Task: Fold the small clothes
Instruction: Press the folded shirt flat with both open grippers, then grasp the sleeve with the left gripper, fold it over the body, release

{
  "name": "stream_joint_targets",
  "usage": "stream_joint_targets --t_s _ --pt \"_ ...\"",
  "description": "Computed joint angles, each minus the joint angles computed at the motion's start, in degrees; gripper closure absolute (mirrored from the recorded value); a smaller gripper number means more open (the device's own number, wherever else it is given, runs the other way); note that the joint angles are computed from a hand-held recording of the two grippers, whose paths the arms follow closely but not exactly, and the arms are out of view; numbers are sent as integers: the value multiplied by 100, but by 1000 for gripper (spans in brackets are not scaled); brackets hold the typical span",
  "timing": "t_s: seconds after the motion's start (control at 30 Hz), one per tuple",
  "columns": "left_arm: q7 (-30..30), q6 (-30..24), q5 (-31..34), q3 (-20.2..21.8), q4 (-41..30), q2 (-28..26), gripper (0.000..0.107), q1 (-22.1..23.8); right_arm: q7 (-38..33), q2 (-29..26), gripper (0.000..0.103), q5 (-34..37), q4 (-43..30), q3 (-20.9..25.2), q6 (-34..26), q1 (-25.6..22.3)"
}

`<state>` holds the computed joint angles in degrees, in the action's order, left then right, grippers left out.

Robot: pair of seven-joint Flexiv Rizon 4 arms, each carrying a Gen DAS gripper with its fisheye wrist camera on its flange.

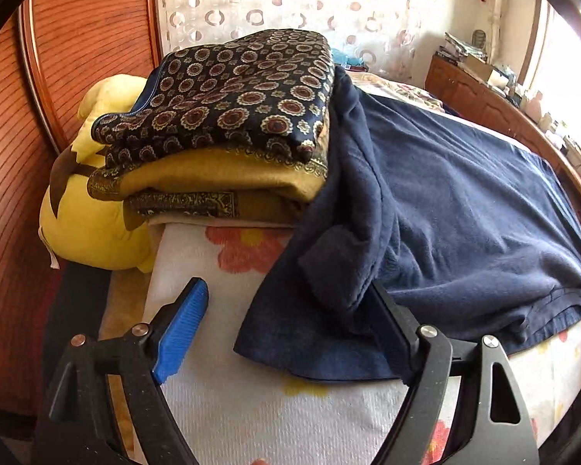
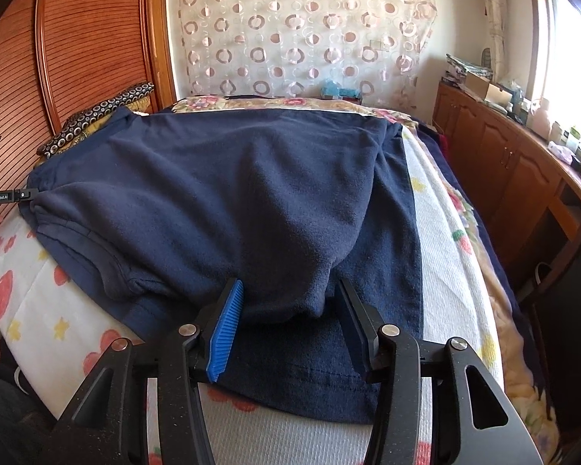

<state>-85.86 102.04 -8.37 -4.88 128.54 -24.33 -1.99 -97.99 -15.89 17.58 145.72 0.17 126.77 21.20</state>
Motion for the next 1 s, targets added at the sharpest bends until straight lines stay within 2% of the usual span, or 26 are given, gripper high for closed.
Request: stream_joint_targets --t_s 0.03,0.17,0.27,0.3,0.37,0.4,0.43,0.5,0.57,0.63,0.73,0.83,1.0 --pt "8 -16 -11 106 -15 -3 24 -108 -7 -9 51 12 4 1 28 5" --pt "43 20 59 -105 31 14 24 123 194 -117 46 -217 43 148 237 -258" --pt "7 17 203 -375 71 47 27 412 138 -133 46 -187 61 103 277 -199" --pt "75 68 217 -673 135 61 30 689 124 -138 46 -187 69 100 293 -191" --pt "76 105 405 -1330 208 48 48 1347 207 -168 45 -332 89 163 349 -315" --pt "85 95 464 -1657 242 35 52 1654 230 -175 45 -359 98 175 372 -335" --pt "51 43 538 -1807 228 27 58 1800 233 -183 45 -366 99 171 386 -335" --pt "75 -38 587 -1965 194 13 71 1920 252 -202 45 -388 109 173 422 -353" --pt "150 -130 641 -2368 183 -43 91 2242 323 -223 45 -494 126 208 469 -447" --pt "174 14 676 -2350 198 -2 97 2140 393 -241 45 -612 137 236 500 -535" --pt "96 204 855 -2707 262 137 97 2276 464 -243 45 -758 159 257 510 -626" --pt "-35 360 1079 -2898 233 318 97 2223 479 -247 44 -781 157 242 515 -626" --pt "-201 424 1432 -3487 -98 270 97 2309 551 -258 44 -886 161 262 535 -699"
